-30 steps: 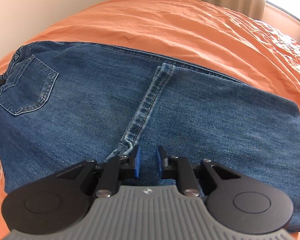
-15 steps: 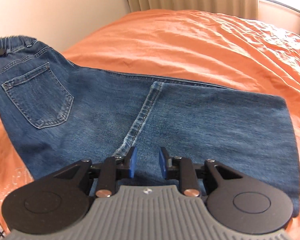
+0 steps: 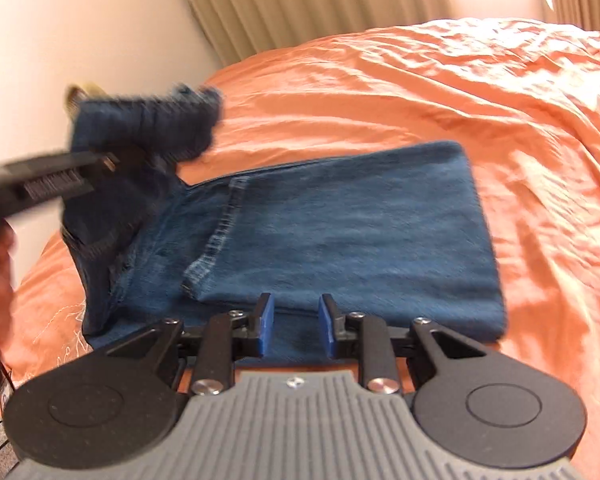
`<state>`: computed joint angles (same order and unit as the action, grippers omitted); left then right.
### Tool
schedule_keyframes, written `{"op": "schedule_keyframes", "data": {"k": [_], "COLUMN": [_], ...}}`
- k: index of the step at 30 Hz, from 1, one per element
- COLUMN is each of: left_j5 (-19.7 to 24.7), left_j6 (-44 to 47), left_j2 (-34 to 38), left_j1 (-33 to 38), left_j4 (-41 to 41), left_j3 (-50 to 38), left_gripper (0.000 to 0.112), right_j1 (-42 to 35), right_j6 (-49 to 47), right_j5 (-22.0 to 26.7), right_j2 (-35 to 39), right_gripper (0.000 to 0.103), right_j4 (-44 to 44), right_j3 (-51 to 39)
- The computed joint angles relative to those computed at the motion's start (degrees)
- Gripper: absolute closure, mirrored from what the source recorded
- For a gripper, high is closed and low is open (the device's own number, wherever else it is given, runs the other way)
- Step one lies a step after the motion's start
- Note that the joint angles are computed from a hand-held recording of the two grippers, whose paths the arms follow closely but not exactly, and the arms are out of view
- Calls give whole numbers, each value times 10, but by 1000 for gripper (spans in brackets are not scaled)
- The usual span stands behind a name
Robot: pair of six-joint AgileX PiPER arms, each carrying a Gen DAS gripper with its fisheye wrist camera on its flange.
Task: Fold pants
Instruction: 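Grasp the waistband with the left tool and fold it over the legs, then grasp the waistband with the right tool and fold the jeans over again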
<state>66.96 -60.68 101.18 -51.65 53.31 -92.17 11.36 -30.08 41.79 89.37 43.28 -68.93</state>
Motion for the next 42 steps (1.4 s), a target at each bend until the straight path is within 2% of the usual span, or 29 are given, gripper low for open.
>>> {"op": "schedule_keyframes", "data": {"k": [2, 5, 7, 8, 10, 12, 16, 18, 20, 24, 26, 28, 33, 36, 38, 41, 42], "left_j5": [-22, -16, -32, -55, -109, -158, -252, -279, -268, -219, -208, -214, -215, -248, -265, -274, -273], "left_j6": [25, 42, 58, 67, 102, 141, 208, 245, 230, 192, 190, 196, 184, 211, 221, 209, 200], "left_j2": [23, 41, 32, 21, 5, -8, -66, -96, -115, -127, -134, -146, -158, -170, -181, -192, -194], "left_j1": [0, -16, -6, 8, 48, 91, 151, 175, 184, 210, 233, 262, 328, 376, 401, 417, 419], "left_j4": [-50, -107, -155, -184, -266, -352, -478, -526, -489, -384, -359, -355, -332, -376, -393, -393, -386], "left_j3": [-5, -5, 1, 8, 19, 29, 88, 109, 109, 100, 108, 127, 165, 200, 223, 243, 247], "left_gripper": [91, 90, 82, 76, 55, 47, 46, 43, 43, 43, 43, 43, 45, 46, 46, 46, 50], "right_j1": [-26, -60, -74, -78, -80, -82, -77, -73, -68, -41, -28, -18, -4, -8, -11, -1, 2], "right_j6": [-18, -49, -62, -65, -64, -63, -53, -47, -39, 10, 43, 84, 152, 155, 157, 146, 149], "right_j5": [4, 17, 27, 29, 32, 33, 46, 57, 71, 86, 98, 113, 136, 151, 154, 141, 144], "right_j2": [-12, -23, -26, -26, -19, -17, -6, 5, 26, 96, 145, 203, 301, 337, 350, 321, 311], "right_gripper": [81, 81, 81, 81, 80, 77, 72, 69, 63, 60, 58, 58, 59, 60, 79, 88, 89], "right_j4": [16, 38, 49, 55, 65, 75, 80, 86, 96, 90, 84, 81, 85, 135, 159, 139, 126], "right_j3": [30, 59, 70, 73, 63, 54, 16, -9, -43, -136, -191, -253, -344, -356, -357, -350, -362]}}
